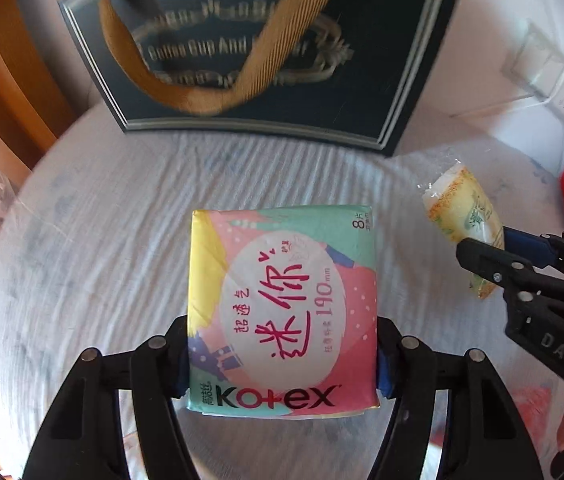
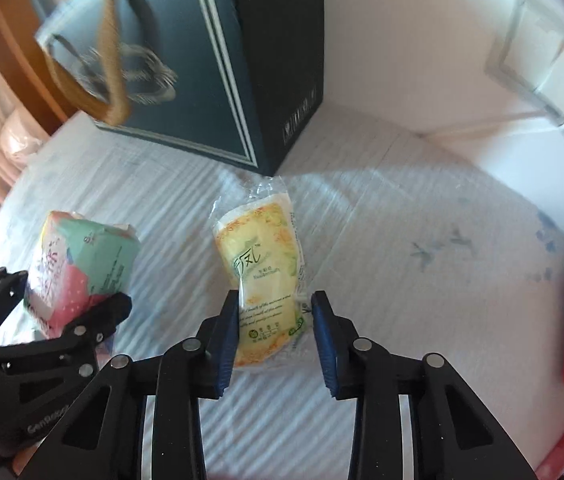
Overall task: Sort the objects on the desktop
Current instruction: 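Lift Kotex pack and yellow tissue pack and carry both over the bin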
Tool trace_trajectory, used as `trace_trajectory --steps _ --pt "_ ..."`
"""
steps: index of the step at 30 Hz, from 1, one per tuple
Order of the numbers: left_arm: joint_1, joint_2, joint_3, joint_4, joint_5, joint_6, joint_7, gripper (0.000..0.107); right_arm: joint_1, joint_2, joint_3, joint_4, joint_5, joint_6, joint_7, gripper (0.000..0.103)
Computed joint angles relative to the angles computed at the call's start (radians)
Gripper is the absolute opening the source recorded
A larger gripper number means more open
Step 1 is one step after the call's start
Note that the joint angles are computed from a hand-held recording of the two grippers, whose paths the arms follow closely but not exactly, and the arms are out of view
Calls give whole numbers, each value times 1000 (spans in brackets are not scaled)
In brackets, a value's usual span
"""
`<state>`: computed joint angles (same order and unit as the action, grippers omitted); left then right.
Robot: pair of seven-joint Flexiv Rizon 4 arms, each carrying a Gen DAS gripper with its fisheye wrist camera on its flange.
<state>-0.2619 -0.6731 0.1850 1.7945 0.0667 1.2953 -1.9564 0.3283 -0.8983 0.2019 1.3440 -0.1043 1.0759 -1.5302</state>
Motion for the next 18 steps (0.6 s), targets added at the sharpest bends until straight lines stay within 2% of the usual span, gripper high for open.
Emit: trace_trajectory --steps 4,8,10,11,13,15,18 --pt "-25 121 21 87 44 51 0 65 -18 127 13 135 14 75 -14 34" --pt "-90 247 78 168 124 92 -65 65 -2 284 5 288 -2 146 8 34" --pt "-165 308 132 181 207 80 -162 65 1 369 7 375 -6 190 21 34" --pt "-213 353 172 193 255 67 -214 65 32 392 -16 396 -29 205 62 34" --pt "-305 401 231 169 407 17 -373 65 44 480 -28 474 -57 241 101 34" --pt "-357 462 251 177 510 -19 -473 65 63 574 -55 574 -103 286 163 34" --pt "-413 565 241 214 637 -70 -618 65 85 708 -84 720 -195 351 278 34"
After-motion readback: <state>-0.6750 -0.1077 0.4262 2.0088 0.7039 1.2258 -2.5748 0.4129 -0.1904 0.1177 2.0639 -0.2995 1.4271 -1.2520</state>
